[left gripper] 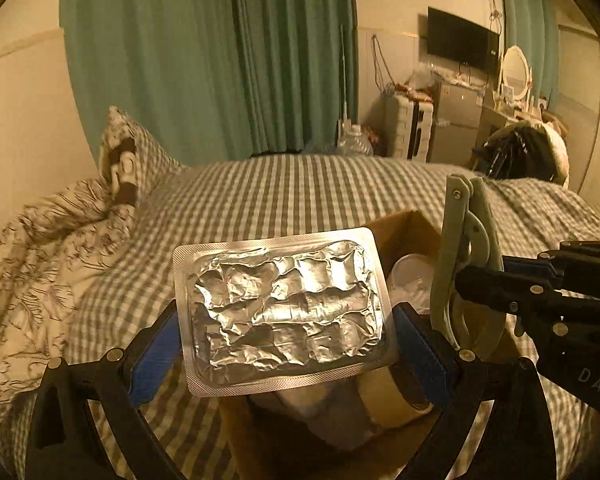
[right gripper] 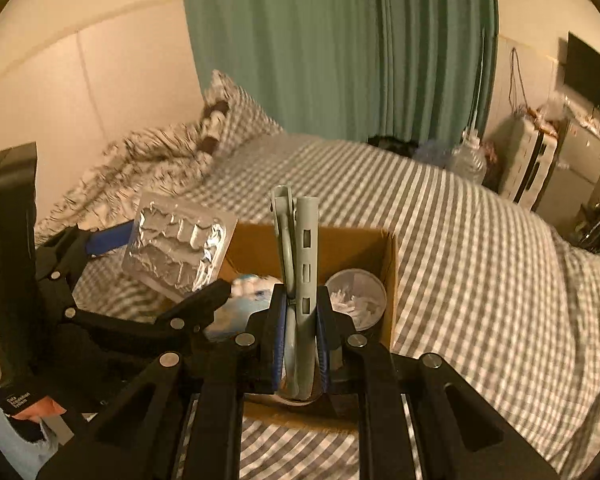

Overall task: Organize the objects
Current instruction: 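Carry the blister pack and grey clip over the box and release both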

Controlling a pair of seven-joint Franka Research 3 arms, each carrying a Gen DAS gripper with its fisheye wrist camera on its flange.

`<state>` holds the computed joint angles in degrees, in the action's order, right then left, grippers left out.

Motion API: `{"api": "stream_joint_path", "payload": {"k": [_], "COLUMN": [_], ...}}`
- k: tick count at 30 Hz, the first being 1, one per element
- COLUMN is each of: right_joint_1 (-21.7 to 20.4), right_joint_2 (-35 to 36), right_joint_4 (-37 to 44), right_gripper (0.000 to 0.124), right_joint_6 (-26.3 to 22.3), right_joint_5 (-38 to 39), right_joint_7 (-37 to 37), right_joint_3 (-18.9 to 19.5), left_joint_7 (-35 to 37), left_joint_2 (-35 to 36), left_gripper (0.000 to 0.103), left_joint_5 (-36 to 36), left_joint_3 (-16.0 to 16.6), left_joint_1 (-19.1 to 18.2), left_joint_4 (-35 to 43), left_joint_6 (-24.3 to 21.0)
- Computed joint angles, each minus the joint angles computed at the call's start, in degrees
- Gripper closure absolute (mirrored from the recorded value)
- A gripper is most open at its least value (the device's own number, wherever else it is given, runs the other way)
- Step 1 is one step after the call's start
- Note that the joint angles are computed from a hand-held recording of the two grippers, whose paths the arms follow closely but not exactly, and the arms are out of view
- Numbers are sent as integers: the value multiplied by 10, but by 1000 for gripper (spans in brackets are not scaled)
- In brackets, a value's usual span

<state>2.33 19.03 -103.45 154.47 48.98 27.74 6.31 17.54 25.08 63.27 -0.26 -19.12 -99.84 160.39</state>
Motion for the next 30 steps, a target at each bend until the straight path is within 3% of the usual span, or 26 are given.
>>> {"api": "stream_joint_path", "payload": {"k": [5, 9, 11, 13, 19, 23, 30], "right_joint_1": [-2, -20, -29, -37, -38, -30, 7], "right_joint_2": [62, 83, 78, 61, -22, -95, -238], "right_joint_4": [55, 73, 70, 53, -16, -65, -159], "right_gripper": [111, 109, 101, 93, 90, 83, 60], "right_joint_6": [-3, 2, 3, 8, 30, 37, 50], "right_joint_5": [-23, -5, 8, 27, 87, 145, 240], "right_joint_7": [16, 18, 9, -10, -62, -106, -187], "right_joint_3": [1, 20, 28, 34, 24, 4, -44], "left_joint_7": [37, 50, 66, 62, -21, -75, -172], "left_joint_2": [40, 54, 53, 43, -30, -96, -223], "left_gripper": [0, 0, 0, 0, 0, 0, 0], "left_joint_5": [-42, -64, -81, -83, -1, 57, 155], "left_joint_3": [-4, 7, 5, 11, 31, 13, -35], "left_joint_1": [15, 3, 5, -1, -31, -32, -16], "left_joint_4": [24, 33, 28, 18, -28, -66, -138], "left_joint_6": [30, 18, 19, 25, 20, -7, -50]}}
